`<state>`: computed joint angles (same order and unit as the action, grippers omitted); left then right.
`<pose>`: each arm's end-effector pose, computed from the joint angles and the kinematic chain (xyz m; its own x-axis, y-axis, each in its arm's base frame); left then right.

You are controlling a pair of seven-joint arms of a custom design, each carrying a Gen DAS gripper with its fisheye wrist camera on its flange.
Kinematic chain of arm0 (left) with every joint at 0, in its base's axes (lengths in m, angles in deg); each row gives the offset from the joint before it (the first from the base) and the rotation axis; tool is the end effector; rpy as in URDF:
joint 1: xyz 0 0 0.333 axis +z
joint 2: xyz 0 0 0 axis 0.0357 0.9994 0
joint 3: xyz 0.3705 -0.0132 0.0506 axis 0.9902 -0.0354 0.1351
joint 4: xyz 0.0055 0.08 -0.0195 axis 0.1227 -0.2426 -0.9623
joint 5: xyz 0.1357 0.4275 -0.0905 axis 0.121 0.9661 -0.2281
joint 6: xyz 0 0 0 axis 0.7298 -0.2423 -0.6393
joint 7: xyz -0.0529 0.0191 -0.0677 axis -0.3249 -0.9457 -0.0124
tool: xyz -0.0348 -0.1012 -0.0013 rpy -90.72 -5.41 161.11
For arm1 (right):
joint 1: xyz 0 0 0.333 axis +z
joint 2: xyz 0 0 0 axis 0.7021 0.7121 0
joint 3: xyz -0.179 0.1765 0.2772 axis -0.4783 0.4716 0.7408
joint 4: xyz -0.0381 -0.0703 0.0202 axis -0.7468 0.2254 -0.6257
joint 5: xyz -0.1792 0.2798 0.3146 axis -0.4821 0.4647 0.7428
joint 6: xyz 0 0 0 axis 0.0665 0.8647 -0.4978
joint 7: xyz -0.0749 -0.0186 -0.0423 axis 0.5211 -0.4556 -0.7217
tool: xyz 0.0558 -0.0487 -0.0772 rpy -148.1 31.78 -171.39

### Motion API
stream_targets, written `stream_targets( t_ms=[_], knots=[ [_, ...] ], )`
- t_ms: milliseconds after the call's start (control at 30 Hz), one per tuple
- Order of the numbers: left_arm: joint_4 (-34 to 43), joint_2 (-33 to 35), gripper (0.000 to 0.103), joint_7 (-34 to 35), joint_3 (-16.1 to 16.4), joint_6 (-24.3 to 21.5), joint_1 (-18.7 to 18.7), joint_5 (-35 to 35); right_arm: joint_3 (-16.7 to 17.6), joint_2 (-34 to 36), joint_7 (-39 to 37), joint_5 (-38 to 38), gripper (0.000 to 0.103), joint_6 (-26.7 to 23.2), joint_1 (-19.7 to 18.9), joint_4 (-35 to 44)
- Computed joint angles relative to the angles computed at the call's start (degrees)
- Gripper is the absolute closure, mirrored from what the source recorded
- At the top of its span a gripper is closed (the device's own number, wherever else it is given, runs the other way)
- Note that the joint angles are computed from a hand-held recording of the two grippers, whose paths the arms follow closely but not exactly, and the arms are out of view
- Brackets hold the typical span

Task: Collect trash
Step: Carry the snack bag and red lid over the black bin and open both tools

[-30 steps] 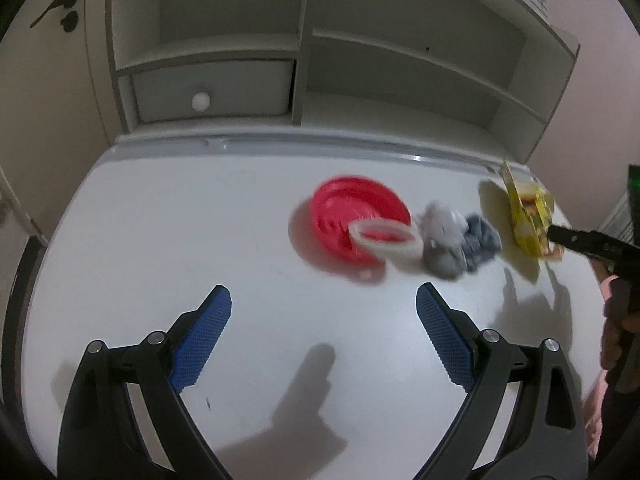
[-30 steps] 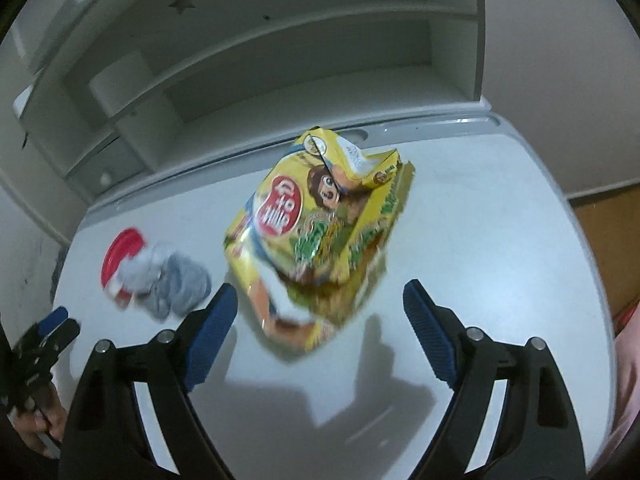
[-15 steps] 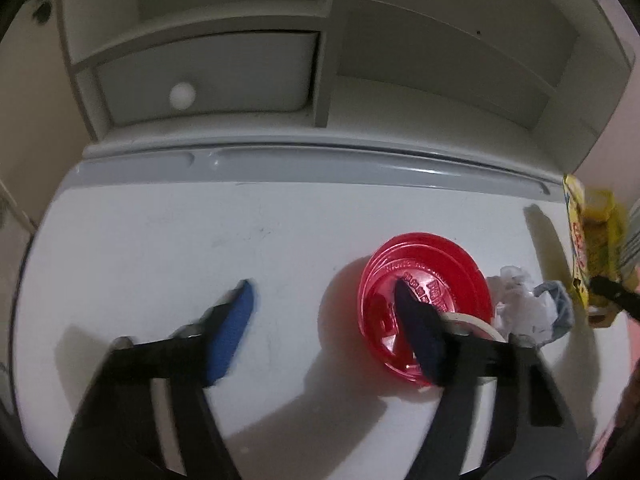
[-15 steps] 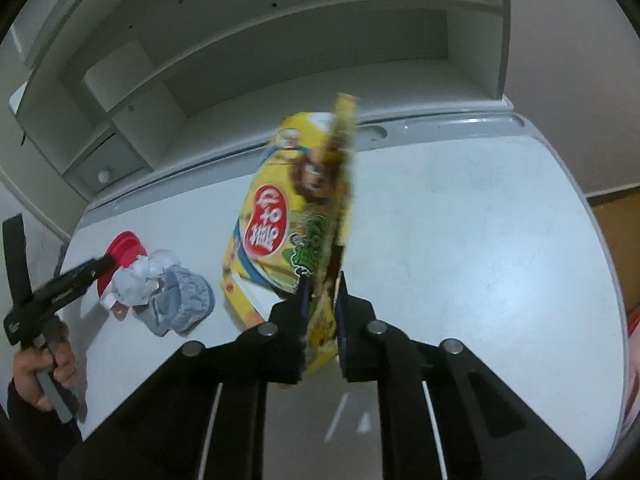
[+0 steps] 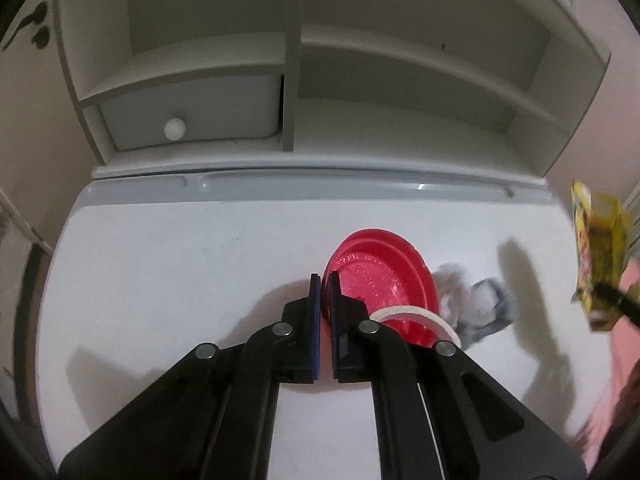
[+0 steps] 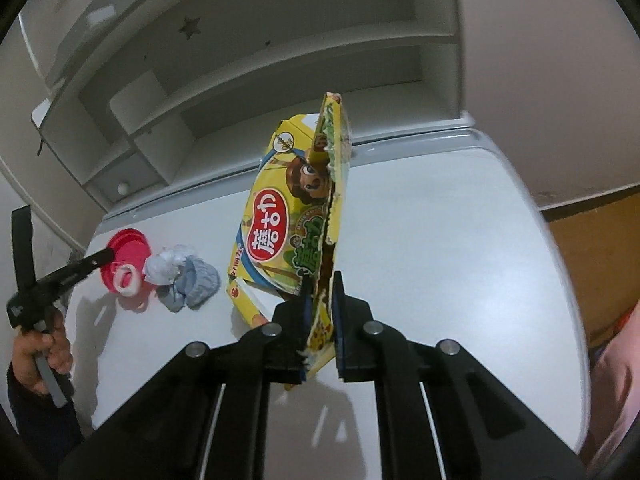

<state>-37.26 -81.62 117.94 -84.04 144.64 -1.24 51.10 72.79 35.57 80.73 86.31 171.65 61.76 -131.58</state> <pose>0.6243 -0.1324 0.4870 0.0782 -0.9864 0.1445 -0.7817 -0.1506 -0.6052 0.5567 0.1899 0.4996 0.1684 -0.9464 -0.2755 -0.7613 0.0526 -0.6462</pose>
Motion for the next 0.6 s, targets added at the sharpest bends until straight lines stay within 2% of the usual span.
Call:
stream_targets(
  t_ms=[100, 300, 467, 533, 600],
  knots=[
    [-0.8, -1.5, 0.100, -0.9, -0.1, 1.4, -0.1, -0.4, -1.2, -2.5, -1.2, 1.8, 0.093, 0.6, -0.1, -2.6],
    [0.7, -1.3, 0.100, 9.8, -2.8, 2.1, -4.7, -12.5, -4.2, -8.8, -4.9, 6.8, 0.093, 0.3, -0.5, -9.7],
    [4.3, 2.2, 0.100, 11.4, -6.8, 2.8, -10.0, -11.1, -5.0, -17.2, -2.6, 5.0, 0.093, 0.6, -5.6, -18.5],
    [6.6, 4.3, 0.100, 15.9, -9.2, 2.5, -11.6, -14.6, -5.3, -20.7, -1.2, 3.6, 0.093, 0.4, -8.7, -22.0],
    [9.6, 7.2, 0.100, 17.8, -11.3, 2.5, -14.0, -14.4, -5.8, -24.6, 0.1, 2.1, 0.093, -0.1, -12.1, -25.6]
  ],
)
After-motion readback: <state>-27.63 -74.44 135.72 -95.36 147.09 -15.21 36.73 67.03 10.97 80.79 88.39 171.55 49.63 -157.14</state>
